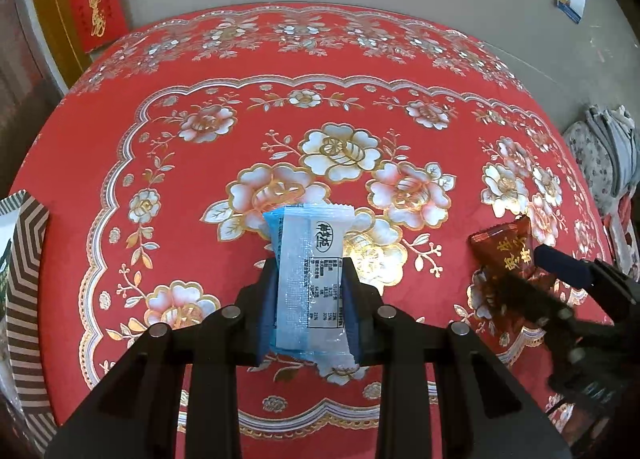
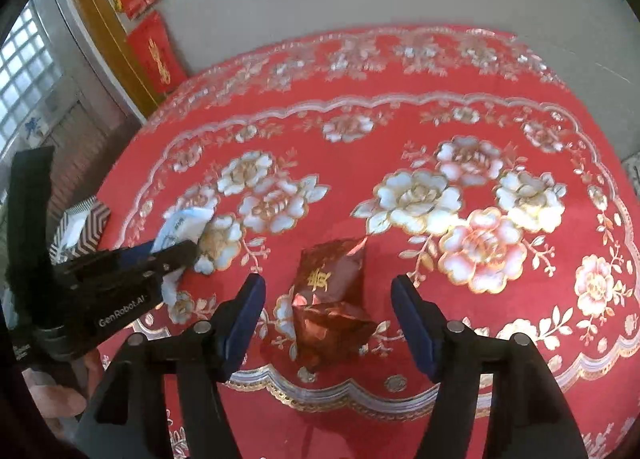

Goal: Organize snacks
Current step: 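Carry the blue-white packet and red candy over the white box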

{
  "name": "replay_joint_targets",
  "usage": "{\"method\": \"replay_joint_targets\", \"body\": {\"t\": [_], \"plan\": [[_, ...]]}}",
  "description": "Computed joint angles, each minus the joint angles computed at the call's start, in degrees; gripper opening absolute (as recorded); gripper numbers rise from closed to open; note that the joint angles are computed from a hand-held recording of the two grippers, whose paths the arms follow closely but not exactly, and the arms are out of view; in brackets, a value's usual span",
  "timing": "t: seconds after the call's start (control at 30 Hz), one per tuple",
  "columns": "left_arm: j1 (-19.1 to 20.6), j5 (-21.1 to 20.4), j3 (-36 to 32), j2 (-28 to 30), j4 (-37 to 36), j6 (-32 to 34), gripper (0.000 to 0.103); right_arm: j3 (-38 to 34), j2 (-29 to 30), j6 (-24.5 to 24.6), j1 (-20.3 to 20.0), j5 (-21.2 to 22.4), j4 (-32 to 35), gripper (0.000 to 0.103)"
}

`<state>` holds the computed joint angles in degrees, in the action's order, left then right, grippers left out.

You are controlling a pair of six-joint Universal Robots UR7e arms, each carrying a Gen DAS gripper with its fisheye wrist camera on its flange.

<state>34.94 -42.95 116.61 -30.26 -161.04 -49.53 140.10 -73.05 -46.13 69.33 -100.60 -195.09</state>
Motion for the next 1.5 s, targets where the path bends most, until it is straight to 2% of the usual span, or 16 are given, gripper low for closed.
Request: {"method": "replay_joint_targets", "body": {"t": [0.07, 0.1, 0.13, 0.17, 0.4, 0.57, 0.73, 1.03, 1.2, 1.5], "plan": [[-0.3, 0.2, -0.1, 0.3, 0.2, 0.1, 0.027, 0.1, 3.1, -1.7, 1.3, -4.0, -4.0, 0.066], [-0.4, 0.2, 0.2, 0.2, 0.0, 0.1, 0.027, 0.3, 4.5, -2.6, 1.5, -4.9, -6.9, 0.061], [-0.5, 0.2, 0.3, 0.3, -0.2, 0.1, 0.027, 0.6, 5.3, -3.6, 1.4, -4.9, -9.5, 0.052], [-0.6, 0.1, 0.5, 0.2, -0.4, 0.1, 0.027, 0.7, 5.1, -3.9, 1.0, -3.8, -9.7, 0.037], [-1.5, -0.2, 2.9, -0.8, -1.8, -1.5, 0.027, 4.4, -0.2, -4.1, -2.1, 4.4, -9.1, 0.036], [-3.8, 1.4, 5.4, -1.7, -2.1, -3.6, 0.027, 7.7, -1.7, -4.3, -2.6, 6.9, -10.5, 0.036], [-5.6, 2.6, 7.8, -2.8, -1.8, -6.0, 0.027, 11.5, -0.6, -4.4, -2.7, 9.4, -16.3, 0.036], [-9.7, 5.1, 13.0, -5.5, -1.0, -11.2, 0.027, 15.3, 4.0, -2.5, -2.8, 10.8, -25.1, 0.036], [-12.3, 6.4, 16.2, -7.3, 0.3, -15.1, 0.027, 16.6, 8.1, -1.7, -0.7, 9.4, -31.9, 0.036], [-16.3, 8.2, 22.3, -13.3, 7.0, -24.8, 0.027, 17.3, 14.3, 0.0, 4.5, 7.5, -36.8, 0.036]]}}
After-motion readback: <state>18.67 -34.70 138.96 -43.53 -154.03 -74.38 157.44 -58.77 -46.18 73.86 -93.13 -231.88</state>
